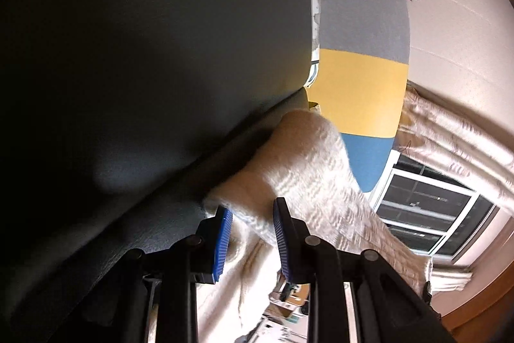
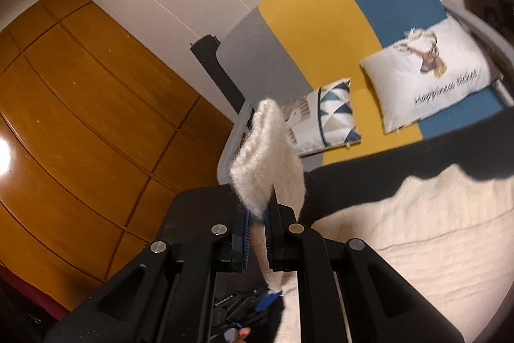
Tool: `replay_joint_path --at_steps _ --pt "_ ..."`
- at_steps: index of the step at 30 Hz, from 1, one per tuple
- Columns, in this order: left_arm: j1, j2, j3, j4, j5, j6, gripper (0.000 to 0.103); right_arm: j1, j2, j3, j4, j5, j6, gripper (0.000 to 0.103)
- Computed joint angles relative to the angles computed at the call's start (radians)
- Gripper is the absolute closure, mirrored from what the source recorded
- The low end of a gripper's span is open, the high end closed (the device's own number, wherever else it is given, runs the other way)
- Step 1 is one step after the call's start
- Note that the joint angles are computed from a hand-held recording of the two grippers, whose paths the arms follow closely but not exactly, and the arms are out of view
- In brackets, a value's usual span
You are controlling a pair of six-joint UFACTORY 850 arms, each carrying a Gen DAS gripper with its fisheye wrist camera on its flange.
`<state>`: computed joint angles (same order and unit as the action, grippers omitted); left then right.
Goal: Fold clothes
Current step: 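Grasp the sleeve cuff with the right tool and lift it, then lay the cuff onto the sweater body with the right tool while the left tool pinches the edge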
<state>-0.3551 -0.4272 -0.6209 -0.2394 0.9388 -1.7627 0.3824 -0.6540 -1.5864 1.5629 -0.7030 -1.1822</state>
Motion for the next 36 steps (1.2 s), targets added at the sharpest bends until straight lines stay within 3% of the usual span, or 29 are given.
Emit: replay_joint_path --at_steps 6,12,18,23,26,31,34,36 --pt "0.011 0.028 -0.044 -0.011 -0.071 0.228 0.092 -0.054 0.005 0.036 0.011 0.036 -0.006 0.095" --pt "0.011 0.023 -0.112 0.061 -0.153 0.383 0.096 -0.121 -0.039 0.075 -0.008 0.057 0.039 0.095" --pt "-0.007 0.001 -0.16 0.137 -0.204 0.423 0.097 -0.175 -0.054 0.136 0.01 0.057 0.022 0.095" --pt "-0.02 -0.024 -0.204 0.167 -0.29 0.462 0.097 -0.231 -0.044 0.218 0.14 0.026 -0.092 0.095" --pt "-0.027 -0.036 -0.201 0.195 -0.327 0.441 0.097 -0.252 -0.076 0.216 0.11 0.05 -0.034 0.095" --pt "-0.042 -0.019 -0.172 0.168 -0.322 0.479 0.097 -0.267 -0.12 0.211 0.069 0.052 0.016 0.095" --pt "-0.052 0.002 -0.176 0.114 -0.358 0.595 0.097 -0.278 -0.103 0.242 0.148 0.008 -0.085 0.095" --pt "-0.047 -0.008 -0.181 0.152 -0.371 0.562 0.097 -0.284 -0.085 0.278 0.207 0.0 -0.156 0.095"
